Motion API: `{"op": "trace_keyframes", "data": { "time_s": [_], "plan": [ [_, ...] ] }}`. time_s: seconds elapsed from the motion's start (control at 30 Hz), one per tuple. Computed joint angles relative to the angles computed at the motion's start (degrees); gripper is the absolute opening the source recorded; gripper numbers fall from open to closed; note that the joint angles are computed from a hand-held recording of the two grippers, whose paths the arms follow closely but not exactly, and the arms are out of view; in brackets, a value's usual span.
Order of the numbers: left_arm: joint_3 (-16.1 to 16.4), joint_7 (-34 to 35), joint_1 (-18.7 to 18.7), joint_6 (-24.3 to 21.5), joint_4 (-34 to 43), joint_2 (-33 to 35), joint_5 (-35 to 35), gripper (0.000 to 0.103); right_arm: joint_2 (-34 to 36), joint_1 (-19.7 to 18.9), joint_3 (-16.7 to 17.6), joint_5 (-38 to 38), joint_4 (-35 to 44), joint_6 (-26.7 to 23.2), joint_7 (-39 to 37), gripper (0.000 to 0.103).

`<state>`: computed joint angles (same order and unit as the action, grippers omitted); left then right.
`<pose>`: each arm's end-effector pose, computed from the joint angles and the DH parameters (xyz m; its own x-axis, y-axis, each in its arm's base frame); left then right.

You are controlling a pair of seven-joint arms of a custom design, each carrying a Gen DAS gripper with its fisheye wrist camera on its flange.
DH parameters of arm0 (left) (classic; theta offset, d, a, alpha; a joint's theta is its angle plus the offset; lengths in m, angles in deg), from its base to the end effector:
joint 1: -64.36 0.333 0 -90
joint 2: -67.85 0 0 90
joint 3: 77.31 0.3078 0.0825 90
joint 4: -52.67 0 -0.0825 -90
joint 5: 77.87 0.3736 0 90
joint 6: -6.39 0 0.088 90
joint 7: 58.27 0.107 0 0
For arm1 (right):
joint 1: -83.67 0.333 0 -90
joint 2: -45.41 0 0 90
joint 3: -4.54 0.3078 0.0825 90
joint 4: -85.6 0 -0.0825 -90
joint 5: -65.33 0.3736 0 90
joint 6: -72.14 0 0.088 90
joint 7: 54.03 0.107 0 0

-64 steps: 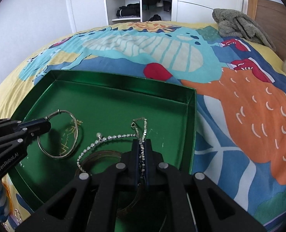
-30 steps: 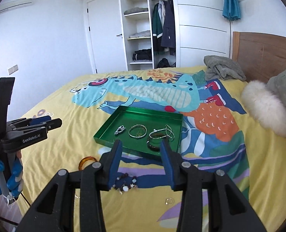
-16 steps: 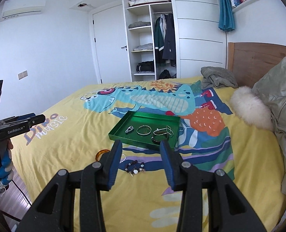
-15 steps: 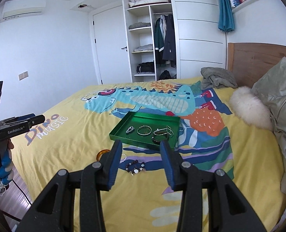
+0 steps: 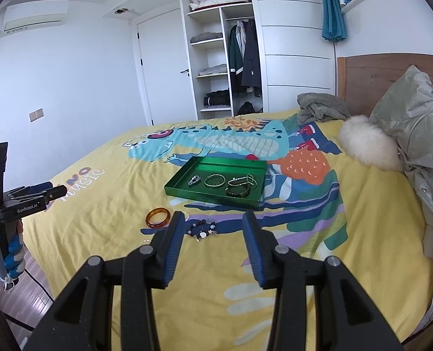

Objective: Organize jewelry

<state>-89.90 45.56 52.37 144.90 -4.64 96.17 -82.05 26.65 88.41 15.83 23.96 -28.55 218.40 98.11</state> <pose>0.6763 -0.2491 0.6866 -0.5247 -0.8511 -0.0189 -0.4904 0.3204 -0.8105 0.4727 0.1635 0.6911 -0.2687 -0.9530 -0.1396 -0.4271 0.2478 -0.8696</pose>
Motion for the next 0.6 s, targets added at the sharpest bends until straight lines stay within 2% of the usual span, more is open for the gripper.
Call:
{"op": "trace_keyframes", "data": {
  "time_s": [0.27, 0.4, 0.6],
  "plan": [
    [-1.29, 3.67, 0.81, 0.73, -1.72, 1.83, -2.13, 0.06, 1.47, 0.18, -0.22, -0.28, -0.81, 1.43, 0.66, 0.039],
    [-1.93, 5.69, 0.93, -1.24, 0.34, 4.6, -3.32, 0.054, 3.84, 0.66, -0.83, -0.44, -0.53, 3.63, 0.56, 0.039],
    [-2.41, 8.37, 0.69, -5.91, 6.58, 10.43, -4.55, 0.051, 8.51, 2.02, -2.86, 0.56, 0.26, 7.99, -0.03, 0.039]
  ]
}}
